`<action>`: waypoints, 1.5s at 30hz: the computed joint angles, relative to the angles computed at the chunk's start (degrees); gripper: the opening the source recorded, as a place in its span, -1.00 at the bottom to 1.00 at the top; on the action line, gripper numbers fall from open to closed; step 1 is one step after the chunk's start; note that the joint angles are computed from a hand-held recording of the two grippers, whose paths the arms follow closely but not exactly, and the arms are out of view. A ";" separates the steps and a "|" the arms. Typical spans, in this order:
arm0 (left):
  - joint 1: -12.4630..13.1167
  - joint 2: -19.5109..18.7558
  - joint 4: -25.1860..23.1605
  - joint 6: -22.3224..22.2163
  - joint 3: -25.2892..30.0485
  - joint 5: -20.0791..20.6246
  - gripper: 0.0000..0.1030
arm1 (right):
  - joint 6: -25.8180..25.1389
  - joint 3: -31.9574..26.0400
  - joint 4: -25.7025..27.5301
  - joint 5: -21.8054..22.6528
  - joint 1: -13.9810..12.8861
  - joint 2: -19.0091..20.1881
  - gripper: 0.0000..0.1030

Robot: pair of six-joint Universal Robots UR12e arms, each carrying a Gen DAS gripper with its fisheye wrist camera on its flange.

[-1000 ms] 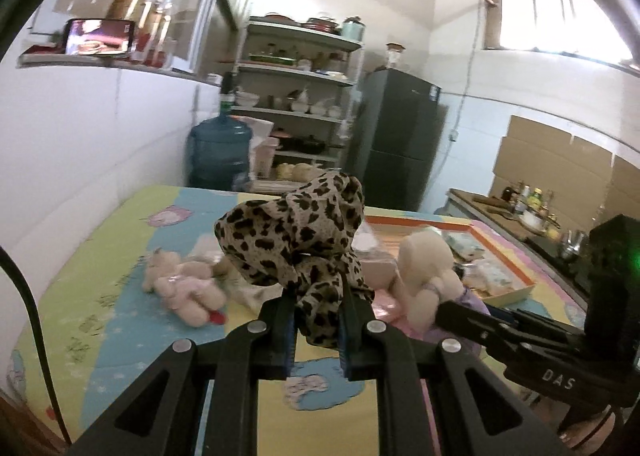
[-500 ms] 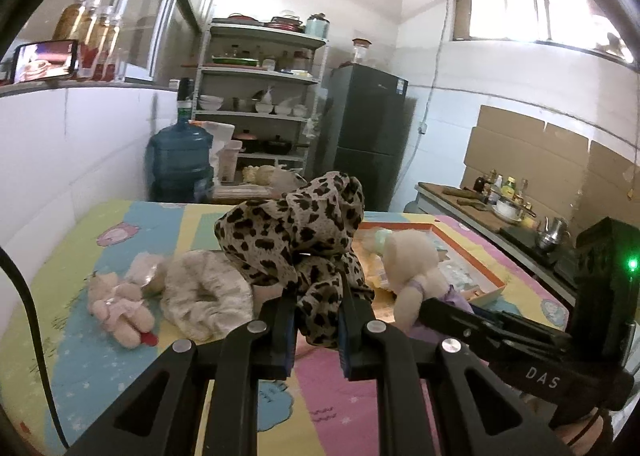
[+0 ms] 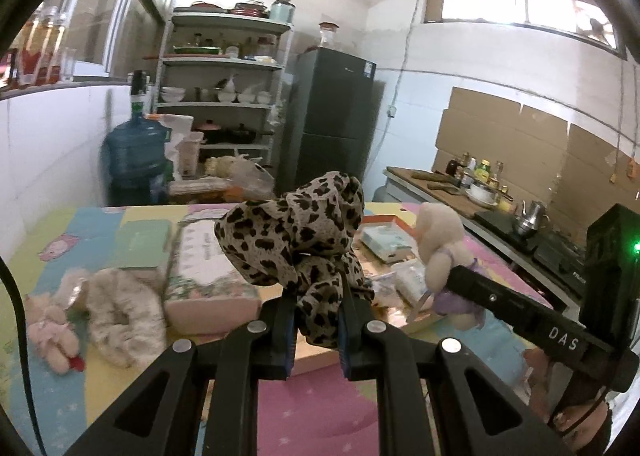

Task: Organize soft objects
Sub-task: 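Carry the teddy bear and leopard plush with both tools over the tray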

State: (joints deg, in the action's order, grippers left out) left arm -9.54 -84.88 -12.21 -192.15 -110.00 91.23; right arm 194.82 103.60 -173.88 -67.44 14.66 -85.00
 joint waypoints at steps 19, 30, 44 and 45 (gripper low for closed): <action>-1.15 -6.75 -2.57 -1.51 7.27 -0.50 -0.68 | -1.21 -1.70 -0.05 -1.45 -4.07 1.15 -0.35; -0.32 -9.90 -6.05 -4.82 11.20 -1.86 -0.68 | -3.60 -6.07 3.73 0.19 -4.16 4.33 -0.35; 1.10 -13.91 -12.52 -9.19 15.21 -1.36 -0.68 | -4.98 -12.84 10.98 0.53 -3.38 9.18 -0.35; 1.14 -14.06 -12.99 -9.27 15.40 -1.33 -0.68 | -5.25 -13.16 11.60 0.56 -3.34 9.43 -0.35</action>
State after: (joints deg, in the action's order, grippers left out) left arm -8.39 -98.94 -25.20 -201.42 -94.60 89.90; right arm 189.57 90.45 -162.27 -66.88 11.32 -75.57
